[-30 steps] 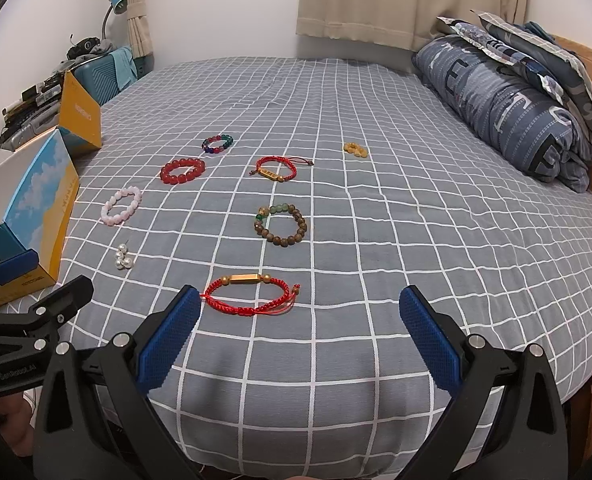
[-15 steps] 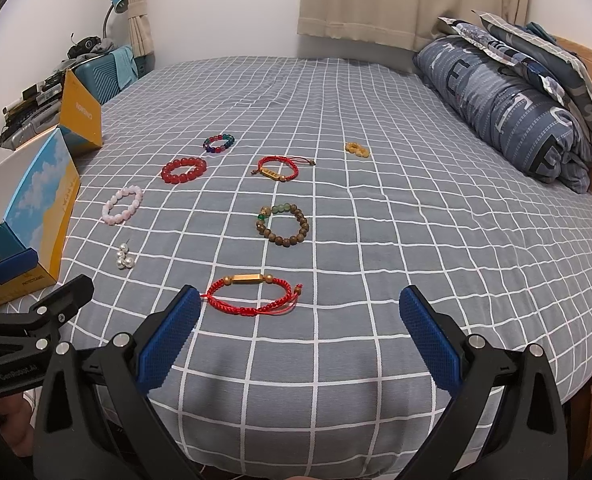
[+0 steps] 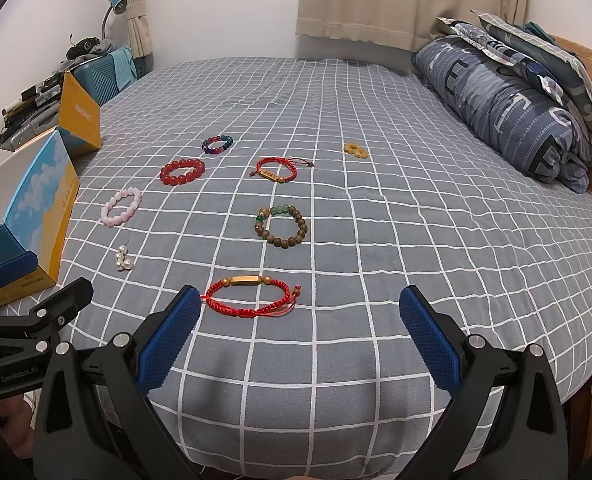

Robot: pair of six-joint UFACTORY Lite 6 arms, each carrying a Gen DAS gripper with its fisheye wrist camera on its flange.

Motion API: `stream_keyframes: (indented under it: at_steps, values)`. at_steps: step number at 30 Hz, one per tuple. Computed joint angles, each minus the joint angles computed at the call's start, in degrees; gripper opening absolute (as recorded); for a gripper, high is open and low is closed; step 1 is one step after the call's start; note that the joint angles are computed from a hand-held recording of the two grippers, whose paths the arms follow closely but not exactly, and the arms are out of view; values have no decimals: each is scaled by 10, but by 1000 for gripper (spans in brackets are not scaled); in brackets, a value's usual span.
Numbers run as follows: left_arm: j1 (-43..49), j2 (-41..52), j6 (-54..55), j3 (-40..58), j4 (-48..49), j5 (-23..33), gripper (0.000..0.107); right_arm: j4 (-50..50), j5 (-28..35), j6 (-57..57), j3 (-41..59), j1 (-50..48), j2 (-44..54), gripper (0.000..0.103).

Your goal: Organize jewelry

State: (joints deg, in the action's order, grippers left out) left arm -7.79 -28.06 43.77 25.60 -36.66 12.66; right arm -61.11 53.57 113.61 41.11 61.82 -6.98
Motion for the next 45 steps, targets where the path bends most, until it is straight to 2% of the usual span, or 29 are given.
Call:
stream_keyframes:
  at_steps: [8,15,21,26,29,31,34,39,42,44,45]
  values:
    - [10,17,49,15,-48,9,97,-1,-7,-7,2,-9,0,96]
    - [22,134,65,142,-62,20,97,-16,-39,-78,52,-61,19,96]
    - [8,296,-90,295,75,-12,97,-24,-137,-155,128,-187,89,96]
    - [15,415,-114,400,83,5,97,-7,-224,-206,183,-265,168,96]
    - [11,471,-196,443,164,-12,97,7,-254,-230,216,-290,218,95]
    - [11,506,-222,474,191,-7,97,45,-276,-275,243,-308,254,86]
    - [23,559,-218,522,178,14,97,54,-303,-290,251,-324,278,85]
    - [24,598,-293,556,250,13,97,76,-328,-313,257,-340,305,85]
    - [26,612,-297,562,255,13,97,88,-337,-320,256,-347,313,85]
    - [28,622,-294,570,254,11,97,98,-339,-329,256,-350,316,82]
    - [28,628,-294,575,253,12,97,107,-340,-339,262,-351,325,77]
